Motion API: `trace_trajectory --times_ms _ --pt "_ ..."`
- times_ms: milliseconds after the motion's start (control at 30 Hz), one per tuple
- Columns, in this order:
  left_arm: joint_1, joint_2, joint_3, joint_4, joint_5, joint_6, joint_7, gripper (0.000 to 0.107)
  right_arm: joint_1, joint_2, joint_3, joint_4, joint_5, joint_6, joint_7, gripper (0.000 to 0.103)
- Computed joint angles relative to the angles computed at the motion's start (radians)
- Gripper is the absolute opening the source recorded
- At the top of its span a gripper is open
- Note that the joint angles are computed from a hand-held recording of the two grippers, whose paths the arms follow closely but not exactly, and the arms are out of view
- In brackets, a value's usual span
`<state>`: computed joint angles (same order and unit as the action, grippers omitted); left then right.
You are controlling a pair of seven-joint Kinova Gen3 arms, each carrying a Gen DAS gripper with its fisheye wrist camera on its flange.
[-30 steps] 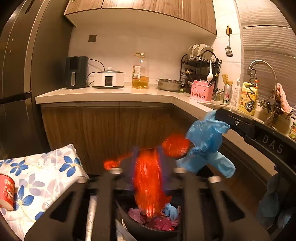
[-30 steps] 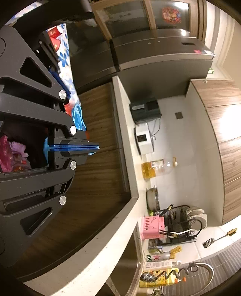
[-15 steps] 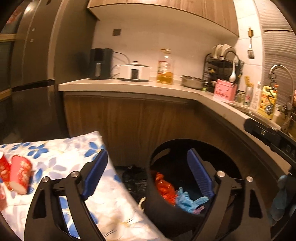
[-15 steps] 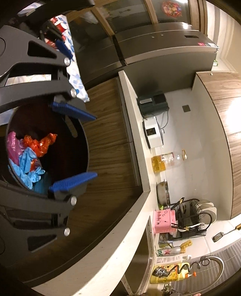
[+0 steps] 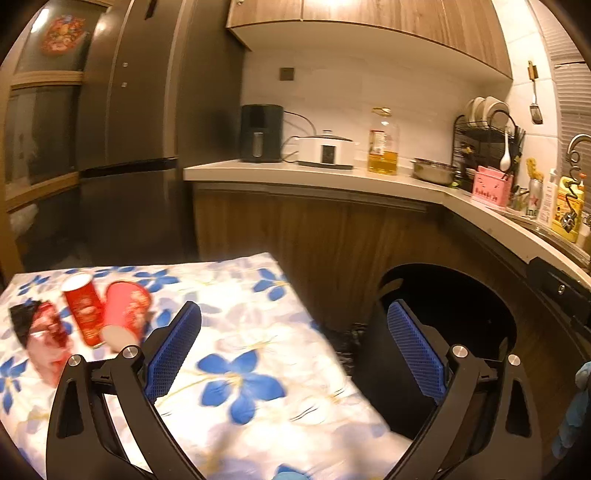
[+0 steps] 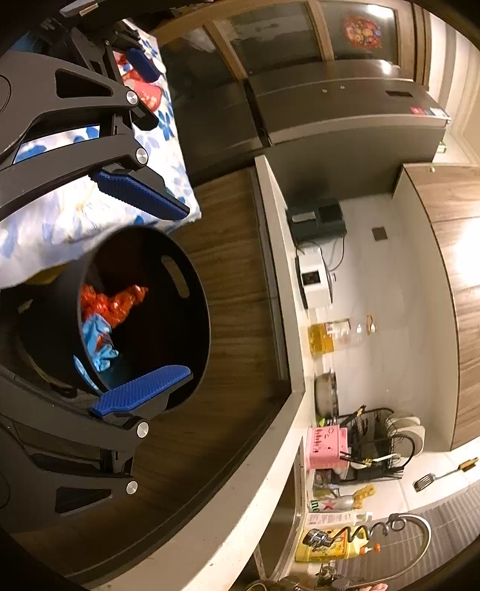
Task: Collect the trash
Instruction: 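Return both tools to the table toward the red paper cups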
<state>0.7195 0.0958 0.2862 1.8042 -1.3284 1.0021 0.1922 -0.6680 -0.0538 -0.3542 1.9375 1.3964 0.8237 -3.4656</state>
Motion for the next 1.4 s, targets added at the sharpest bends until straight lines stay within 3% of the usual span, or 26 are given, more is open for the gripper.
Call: trace_trajectory --times_ms 333,733,1067,1400 --pt "-0.022 -0.108 0.060 0.116 0.029 0.091 0.054 0.097 -0.091 0.035 -0.052 -0.023 0.005 0.106 -0.033 0.081" --pt "-0.149 -0.250 0.116 0.286 0.089 0.202 0.153 0.097 -0.221 0.148 -0.019 -0.107 0.046 0.086 -0.052 0.081" --pt "-0.316 -0.355 0.078 0.386 0.172 0.110 0.119 0.097 -0.306 0.265 0.042 -0.213 0.072 0.004 -0.036 0.081" --pt "-0.450 -0.451 0.089 0.445 0.203 0.017 0.100 0.097 -0.360 0.430 0.131 -0.417 -0.040 -0.124 0.170 0.081"
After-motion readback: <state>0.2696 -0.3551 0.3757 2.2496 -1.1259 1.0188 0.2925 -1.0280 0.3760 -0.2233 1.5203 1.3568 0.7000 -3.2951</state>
